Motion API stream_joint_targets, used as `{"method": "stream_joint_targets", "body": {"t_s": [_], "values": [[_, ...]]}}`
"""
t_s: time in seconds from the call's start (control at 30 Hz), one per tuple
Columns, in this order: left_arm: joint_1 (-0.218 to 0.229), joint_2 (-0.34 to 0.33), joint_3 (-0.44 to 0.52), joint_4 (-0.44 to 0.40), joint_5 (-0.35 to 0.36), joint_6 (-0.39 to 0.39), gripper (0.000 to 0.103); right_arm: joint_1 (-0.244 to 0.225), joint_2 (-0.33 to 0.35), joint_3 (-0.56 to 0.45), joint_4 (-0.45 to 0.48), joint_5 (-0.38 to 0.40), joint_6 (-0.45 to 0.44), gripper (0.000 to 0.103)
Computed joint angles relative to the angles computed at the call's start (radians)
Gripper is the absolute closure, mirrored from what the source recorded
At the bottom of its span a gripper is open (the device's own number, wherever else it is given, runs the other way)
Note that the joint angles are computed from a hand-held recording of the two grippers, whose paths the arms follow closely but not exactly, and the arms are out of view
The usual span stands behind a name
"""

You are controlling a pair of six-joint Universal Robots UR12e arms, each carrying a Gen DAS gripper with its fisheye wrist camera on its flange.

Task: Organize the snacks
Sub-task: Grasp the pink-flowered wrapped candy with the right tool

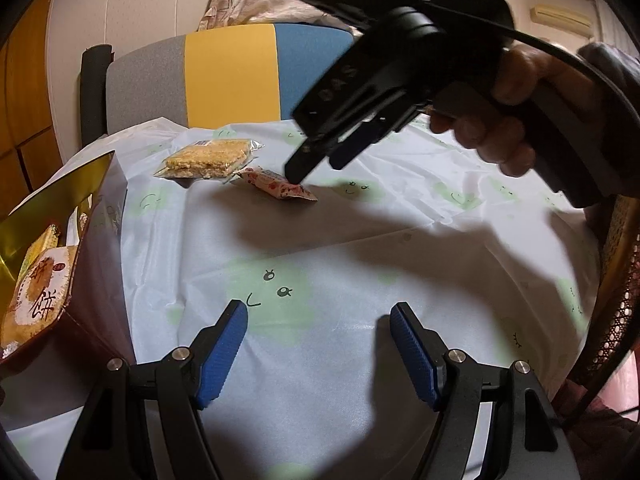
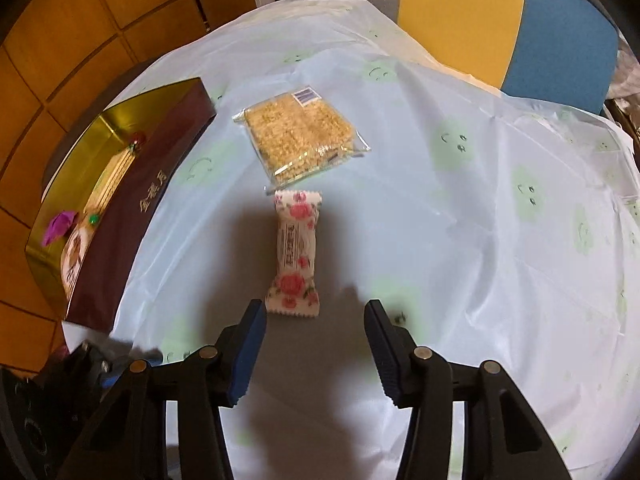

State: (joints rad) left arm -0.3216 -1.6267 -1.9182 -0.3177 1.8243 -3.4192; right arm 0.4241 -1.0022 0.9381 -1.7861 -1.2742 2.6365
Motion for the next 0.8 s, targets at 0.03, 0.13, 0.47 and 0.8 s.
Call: {"method": "stream_joint_targets", "body": {"t_s": [0.03,0.13,0.47,0.8], "values": [[0.0,0.0,0.0,-0.001,0.0,0.001,0.029,0.001,0.004,-0.002,-0.005,0.002,0.0,0.051],[0.0,0.0,0.001,-0.004,0.001,0.001,0.029,0.009,0.017,-0.017,-0.011,0.0,0.003,0.051],[0.001,0.001,0.0,-0.005,-0.003,-0.002,0.029,0.038,0.045,-0.039,-0.059,-0.057,0.041,0.051],[0.002,0.002,-0.002,-0.005,-0.003,-0.003,0.029,0.036,0.014,0.029,-0.121,-0.152,-0.014,0.081]]}}
